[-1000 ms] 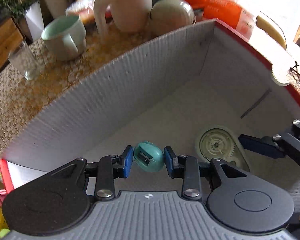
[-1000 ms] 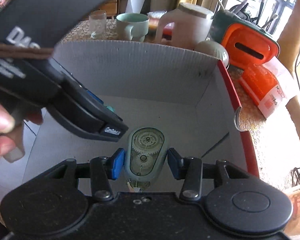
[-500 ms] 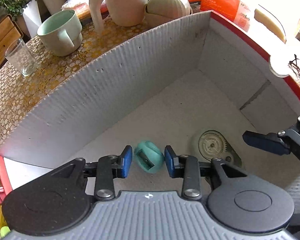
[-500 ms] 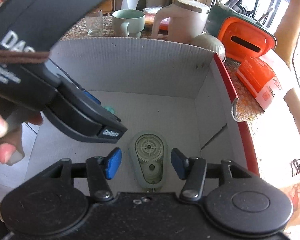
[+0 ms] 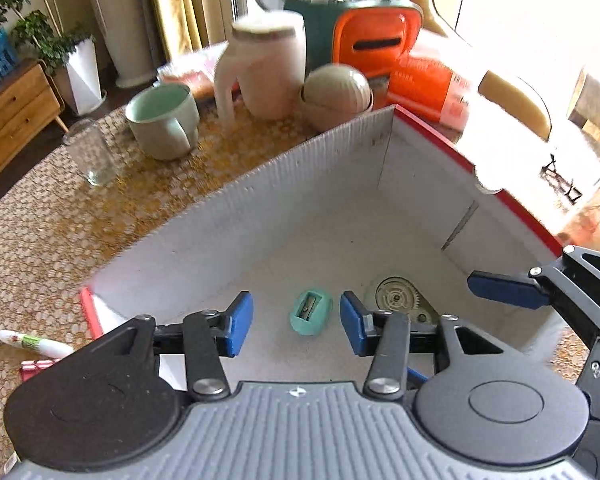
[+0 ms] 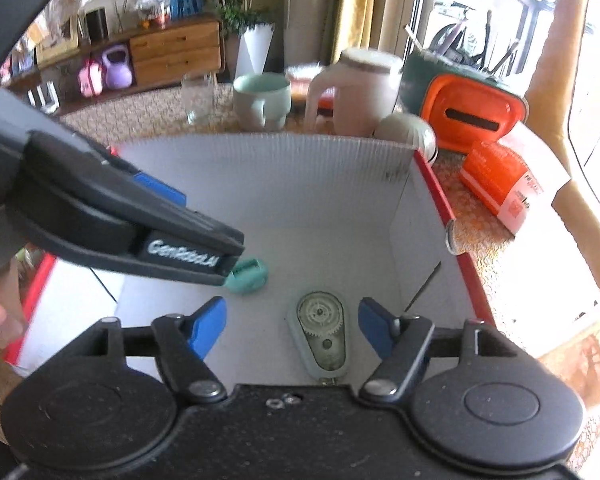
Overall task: Organize rigid objects
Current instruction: 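Open both tools to drop the sharpener and tape into the box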
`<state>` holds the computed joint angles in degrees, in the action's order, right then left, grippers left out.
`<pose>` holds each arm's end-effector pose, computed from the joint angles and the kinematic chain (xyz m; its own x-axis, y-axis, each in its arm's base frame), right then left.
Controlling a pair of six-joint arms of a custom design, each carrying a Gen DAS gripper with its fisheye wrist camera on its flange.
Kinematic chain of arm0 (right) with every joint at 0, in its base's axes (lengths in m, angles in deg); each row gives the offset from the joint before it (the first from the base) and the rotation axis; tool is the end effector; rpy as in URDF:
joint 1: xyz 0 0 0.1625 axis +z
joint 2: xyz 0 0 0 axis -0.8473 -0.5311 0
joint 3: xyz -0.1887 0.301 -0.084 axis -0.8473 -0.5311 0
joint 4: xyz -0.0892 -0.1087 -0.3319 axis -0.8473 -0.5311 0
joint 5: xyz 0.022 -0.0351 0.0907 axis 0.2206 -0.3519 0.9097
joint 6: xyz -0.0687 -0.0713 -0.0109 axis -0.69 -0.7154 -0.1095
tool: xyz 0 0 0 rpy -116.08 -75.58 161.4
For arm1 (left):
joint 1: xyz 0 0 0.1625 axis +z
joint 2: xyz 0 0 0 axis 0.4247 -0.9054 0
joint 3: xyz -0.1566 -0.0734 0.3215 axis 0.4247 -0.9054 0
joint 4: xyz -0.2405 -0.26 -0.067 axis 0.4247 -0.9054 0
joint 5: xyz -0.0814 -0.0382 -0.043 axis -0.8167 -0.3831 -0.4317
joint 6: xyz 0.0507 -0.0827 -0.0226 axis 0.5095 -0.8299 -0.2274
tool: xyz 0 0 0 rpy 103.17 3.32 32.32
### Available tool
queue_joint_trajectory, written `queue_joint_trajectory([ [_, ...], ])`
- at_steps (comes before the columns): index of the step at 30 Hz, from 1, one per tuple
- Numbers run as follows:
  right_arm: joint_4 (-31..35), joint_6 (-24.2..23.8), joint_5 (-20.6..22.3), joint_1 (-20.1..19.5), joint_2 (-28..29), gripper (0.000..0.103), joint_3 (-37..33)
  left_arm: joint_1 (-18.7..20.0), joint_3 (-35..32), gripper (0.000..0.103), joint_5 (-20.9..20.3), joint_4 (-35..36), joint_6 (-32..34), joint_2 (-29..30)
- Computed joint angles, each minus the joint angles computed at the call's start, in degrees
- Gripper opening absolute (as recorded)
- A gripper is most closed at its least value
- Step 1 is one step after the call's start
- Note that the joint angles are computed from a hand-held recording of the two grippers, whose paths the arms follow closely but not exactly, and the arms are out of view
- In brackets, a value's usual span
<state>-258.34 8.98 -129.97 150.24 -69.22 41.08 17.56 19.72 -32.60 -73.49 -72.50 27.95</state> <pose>0.1102 -0.4522 0.1483 -0.6370 -0.3561 0.6837 -0.6630 0.7055 -0.2503 -0.2863 -0.5375 0.0051 -0.6439 0.3816 -0.6631 0.6126 0.7764 -0.1481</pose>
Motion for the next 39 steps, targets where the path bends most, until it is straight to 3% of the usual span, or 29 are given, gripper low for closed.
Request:
queue_joint_trajectory([
  [9, -3.9, 2.7, 2.4, 1.7, -3.4, 0.084, 5.3, -3.0, 11.0, 0.047, 1.0, -6.8, -1.2, -8.1],
  [13, -6.1, 3.2, 4.2, 2.2, -4.6, 0.086, 7.8, -4.7, 16.0, 0.057, 2.1, -9.1, -1.9, -11.6],
  [19, -10.4, 3.6, 6.0, 3.4, -5.6, 0.091, 11.4, -7.3, 22.7, 0.058, 2.0, -12.1, -2.6, -16.8],
  [23, -11.9, 4.1, 7.6, 4.3, -6.3, 0.097, 13.6, -9.1, 27.4, 0.069, 2.9, -14.8, -3.4, -20.2],
  [26, -14.7, 4.1, 8.1, 5.3, -5.7, 0.101, 15.2, -10.4, 31.2, 0.073, 3.3, -16.0, -4.2, -23.5],
  [34, -17.8, 4.9, 9.4, 7.7, -3.2, 0.103, 17.7, -14.3, 42.1, 0.084, 6.8, -20.0, -7.1, -32.7],
  [39, -20.4, 5.3, 9.2, 10.3, -0.6, 0.103, 18.6, -15.9, 47.0, 0.086, 9.0, -17.8, -9.8, -38.4],
])
